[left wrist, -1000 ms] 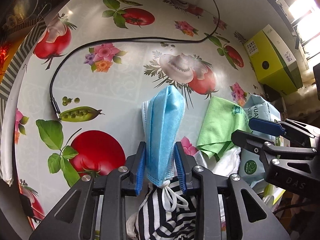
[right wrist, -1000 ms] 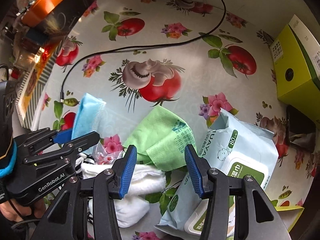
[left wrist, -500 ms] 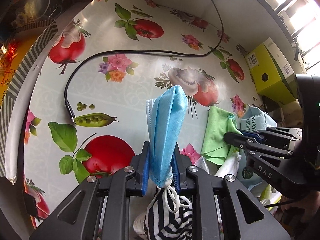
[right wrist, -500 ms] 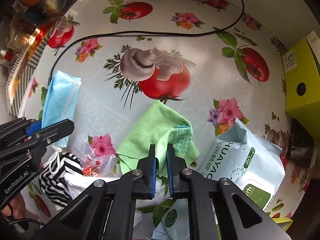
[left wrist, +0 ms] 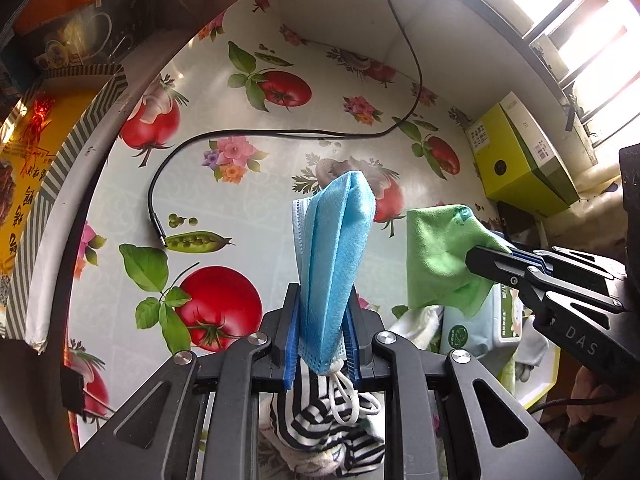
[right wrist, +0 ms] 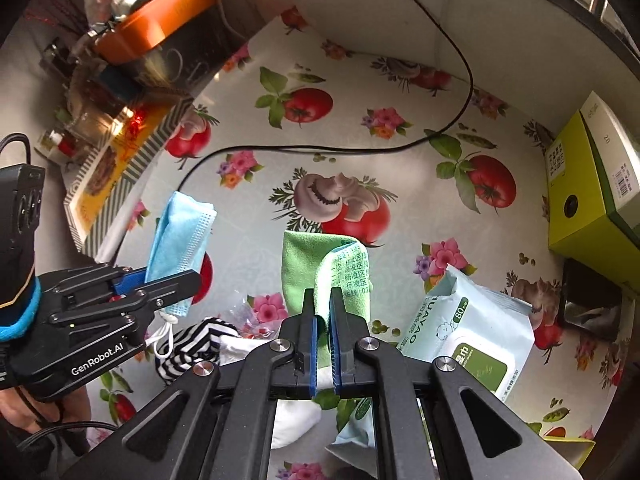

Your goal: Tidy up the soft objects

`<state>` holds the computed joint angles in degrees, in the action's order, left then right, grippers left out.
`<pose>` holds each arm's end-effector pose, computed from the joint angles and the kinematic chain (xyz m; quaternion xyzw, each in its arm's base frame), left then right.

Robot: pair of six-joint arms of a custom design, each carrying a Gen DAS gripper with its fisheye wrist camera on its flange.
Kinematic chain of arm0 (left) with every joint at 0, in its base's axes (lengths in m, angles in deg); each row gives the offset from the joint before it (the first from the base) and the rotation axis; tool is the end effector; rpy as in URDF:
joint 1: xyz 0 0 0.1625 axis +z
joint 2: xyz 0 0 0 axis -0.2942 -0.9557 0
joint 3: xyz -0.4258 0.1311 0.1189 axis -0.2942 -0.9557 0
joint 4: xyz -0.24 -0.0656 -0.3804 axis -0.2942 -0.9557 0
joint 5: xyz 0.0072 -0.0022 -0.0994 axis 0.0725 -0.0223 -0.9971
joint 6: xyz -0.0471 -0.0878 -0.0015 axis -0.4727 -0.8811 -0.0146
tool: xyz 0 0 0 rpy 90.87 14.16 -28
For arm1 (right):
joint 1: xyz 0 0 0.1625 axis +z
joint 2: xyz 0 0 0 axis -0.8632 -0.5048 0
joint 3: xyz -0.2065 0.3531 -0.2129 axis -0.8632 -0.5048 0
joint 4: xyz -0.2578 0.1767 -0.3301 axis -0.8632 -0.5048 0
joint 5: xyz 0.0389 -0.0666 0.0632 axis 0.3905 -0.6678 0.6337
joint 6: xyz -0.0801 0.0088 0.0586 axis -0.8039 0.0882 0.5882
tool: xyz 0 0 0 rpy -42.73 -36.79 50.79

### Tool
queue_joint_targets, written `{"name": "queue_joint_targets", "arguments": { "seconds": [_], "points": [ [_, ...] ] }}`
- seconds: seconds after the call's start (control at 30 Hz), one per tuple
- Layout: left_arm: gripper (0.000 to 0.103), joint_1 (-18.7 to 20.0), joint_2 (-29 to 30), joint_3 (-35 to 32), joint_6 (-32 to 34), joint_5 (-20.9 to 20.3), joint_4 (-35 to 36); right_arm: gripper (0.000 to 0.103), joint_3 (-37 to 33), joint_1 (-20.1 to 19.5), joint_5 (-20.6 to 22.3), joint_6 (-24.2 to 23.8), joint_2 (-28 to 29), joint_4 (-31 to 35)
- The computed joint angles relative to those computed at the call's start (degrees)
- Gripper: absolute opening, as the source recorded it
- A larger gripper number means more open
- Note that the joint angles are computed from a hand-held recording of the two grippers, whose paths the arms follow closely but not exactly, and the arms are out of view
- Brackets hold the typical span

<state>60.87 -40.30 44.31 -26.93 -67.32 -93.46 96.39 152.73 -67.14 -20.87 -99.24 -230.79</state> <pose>-0.2581 -0.5085 0.0562 0.0198 0.9558 -0.1798 0.2319 0.1185 -0.5563 0.2231 0.2491 -0.9333 0.0641 0.2507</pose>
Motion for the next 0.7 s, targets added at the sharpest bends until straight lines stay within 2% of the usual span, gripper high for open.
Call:
{"name": "queue_joint_targets", "arguments": {
  "seconds": [0.2, 0.7],
  "points": [
    [0.020, -2.79, -1.73, 0.71, -1.30, 0.50, 1.58, 0.005, 2.53, 0.49, 3.19, 1.44, -4.70, 0.20],
    [0.020, -8.90, -2.18, 0.46, -3.50, 0.31, 6.87, 0.005, 8.82, 0.18, 7.69, 2.63, -17.77, 2.91]
  ]
}}
